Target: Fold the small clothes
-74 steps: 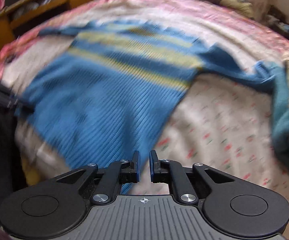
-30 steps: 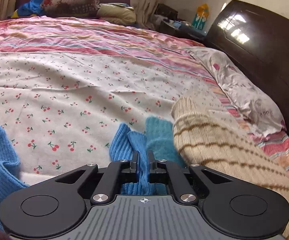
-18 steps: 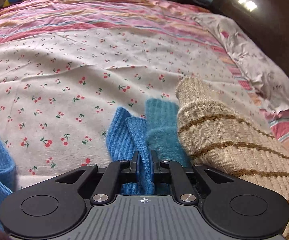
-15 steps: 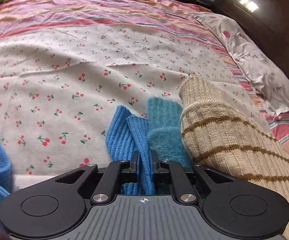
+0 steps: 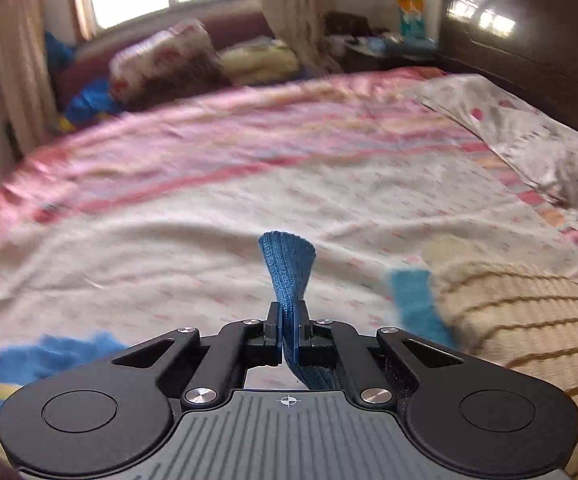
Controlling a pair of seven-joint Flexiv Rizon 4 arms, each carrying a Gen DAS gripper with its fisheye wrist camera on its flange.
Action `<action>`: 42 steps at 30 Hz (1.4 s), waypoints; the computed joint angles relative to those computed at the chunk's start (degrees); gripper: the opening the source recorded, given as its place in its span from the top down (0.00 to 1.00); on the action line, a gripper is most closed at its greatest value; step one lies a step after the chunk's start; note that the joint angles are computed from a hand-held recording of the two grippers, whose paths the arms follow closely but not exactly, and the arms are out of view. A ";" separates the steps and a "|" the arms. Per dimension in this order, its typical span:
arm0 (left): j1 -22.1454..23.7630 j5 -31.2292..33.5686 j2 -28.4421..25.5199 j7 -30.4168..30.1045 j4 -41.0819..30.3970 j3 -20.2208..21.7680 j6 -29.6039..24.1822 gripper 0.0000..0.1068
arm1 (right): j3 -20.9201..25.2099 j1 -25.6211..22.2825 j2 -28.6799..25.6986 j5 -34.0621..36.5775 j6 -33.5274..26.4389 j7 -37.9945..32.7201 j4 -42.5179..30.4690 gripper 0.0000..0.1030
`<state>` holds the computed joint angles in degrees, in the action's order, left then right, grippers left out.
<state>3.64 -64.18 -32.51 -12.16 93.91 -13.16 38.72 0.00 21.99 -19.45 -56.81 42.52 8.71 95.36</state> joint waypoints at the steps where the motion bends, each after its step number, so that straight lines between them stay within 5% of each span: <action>1: 0.15 -0.74 0.31 0.22 0.25 -0.04 0.41 0.65 | 0.02 0.41 -0.88 -0.91 1.62 0.24 -1.35 0.96; 7: 0.97 -5.14 2.43 1.34 2.01 0.71 2.97 0.60 | -1.68 4.65 -9.16 -3.69 13.70 0.94 -10.40 0.96; 10: 1.18 -6.69 3.16 1.56 3.01 1.53 4.43 0.59 | -1.05 6.21 -15.60 0.96 17.57 -4.94 -16.33 0.96; 17: 0.75 -8.23 2.73 2.18 3.32 2.11 10.68 0.59 | 5.46 7.09 -25.87 15.49 17.22 -23.97 -24.98 0.88; 23: 1.66 -7.47 1.70 0.68 2.34 1.44 10.09 0.59 | 0.94 10.99 -24.15 16.17 16.32 -30.41 -22.59 0.82; 30: 2.15 -7.43 1.72 0.34 2.48 1.34 9.80 0.59 | -2.65 14.36 -29.19 19.12 10.82 -41.52 -30.24 0.77; 34: 2.41 -8.39 1.83 0.66 2.51 1.17 9.83 0.59 | -5.99 15.28 -27.94 21.25 13.30 -33.23 -28.98 0.98; 42: 2.55 -11.45 2.65 1.90 3.22 1.54 9.61 0.59 | -17.79 20.22 -24.35 5.71 19.02 -7.43 -23.53 0.98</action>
